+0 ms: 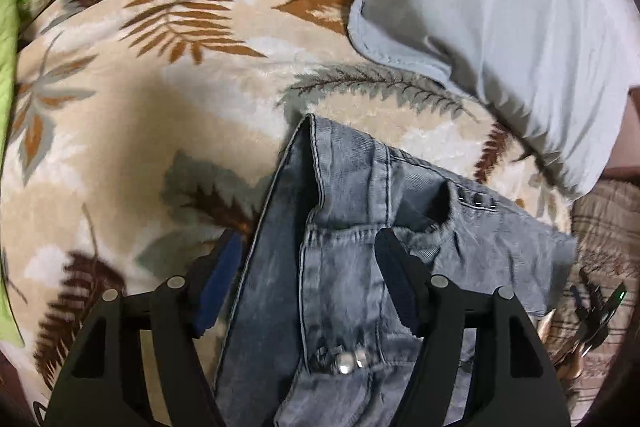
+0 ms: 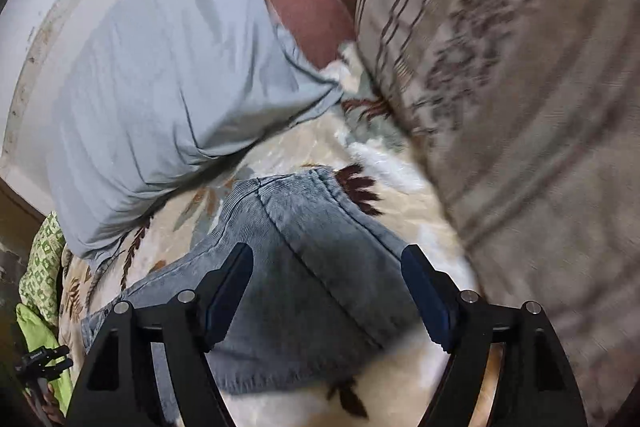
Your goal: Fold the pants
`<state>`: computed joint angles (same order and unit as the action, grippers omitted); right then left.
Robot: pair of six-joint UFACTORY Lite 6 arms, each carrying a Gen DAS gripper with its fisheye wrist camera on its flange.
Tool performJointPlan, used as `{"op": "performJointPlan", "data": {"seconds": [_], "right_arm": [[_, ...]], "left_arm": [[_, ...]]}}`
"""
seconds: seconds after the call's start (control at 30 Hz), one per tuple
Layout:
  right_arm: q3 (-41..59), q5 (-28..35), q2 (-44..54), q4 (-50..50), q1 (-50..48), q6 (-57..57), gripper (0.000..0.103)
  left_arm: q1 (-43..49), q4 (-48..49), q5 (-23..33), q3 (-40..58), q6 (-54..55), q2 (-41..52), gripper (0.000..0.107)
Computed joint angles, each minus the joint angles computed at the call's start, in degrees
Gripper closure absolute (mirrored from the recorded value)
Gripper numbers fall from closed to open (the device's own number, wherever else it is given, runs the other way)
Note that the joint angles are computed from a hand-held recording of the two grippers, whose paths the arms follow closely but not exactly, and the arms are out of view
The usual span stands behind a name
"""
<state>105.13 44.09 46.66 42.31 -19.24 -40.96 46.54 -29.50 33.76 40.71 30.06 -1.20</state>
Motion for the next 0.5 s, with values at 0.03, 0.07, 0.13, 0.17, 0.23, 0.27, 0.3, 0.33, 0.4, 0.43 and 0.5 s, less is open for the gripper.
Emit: {"op": "performJointPlan", "data": {"seconds": [0.03, 0.07, 0.13, 0.17, 0.23, 0.27, 0.3, 0.33, 0.4, 0.43, 0.5], "right_arm": [[4.03, 0.03, 3.18, -2.42, 1.19, 3.16, 0.026], [7.68, 0.33, 6.18, -3.27, 2.04, 4.38, 0.026], [13.68, 0.48, 11.59, -5.4, 3.29, 5.9, 0.025], [16.58, 0.77, 13.92, -7.22, 4.16, 7.17, 0.023], [24.0, 4.18, 19.44, -10.05, 5.36, 8.46, 0.032], [24.88, 4.04, 20.22, -11.04, 6.14, 7.65, 0.048], [23.37, 2.22, 19.12, -12.74, 7.44, 6.2, 0.083], [22.13, 1.66, 17.68, -12.9, 8.36, 4.61, 0.09], [12.5, -3.55, 9.48, -6.21, 8.32, -3.24, 0.094], [6.5, -8.93, 4.36, -3.13, 8.65, -6.39, 0.095], [-0.37, -20.93, -1.82, -4.15, 9.55, -7.45, 0.097]], "left_arm": [[-1.86, 1.4, -2.24, 1.05, -1.68, 2.41, 0.038], [-2.45, 1.96, -3.52, 1.86, -2.28, 4.3, 0.038], [-1.39, -3.15, -3.26, 4.01, 1.2, 9.6, 0.037], [-0.02, -8.04, -0.97, 4.65, 6.16, 11.81, 0.037], [-0.72, -13.01, 0.11, 4.26, 11.01, 13.08, 0.038], [-2.32, -13.24, -1.37, 3.03, 11.76, 11.37, 0.046], [-4.29, -13.59, -2.9, 1.34, 13.32, 8.94, 0.053], [-5.75, -12.81, -3.54, 0.7, 13.19, 7.58, 0.065], [-8.85, -9.94, -7.16, -0.23, 10.23, 6.1, 0.068], [-10.38, -7.2, -9.35, 0.16, 6.92, 6.77, 0.069], [-13.75, 3.33, -14.07, 1.48, -4.68, 10.28, 0.073]]}}
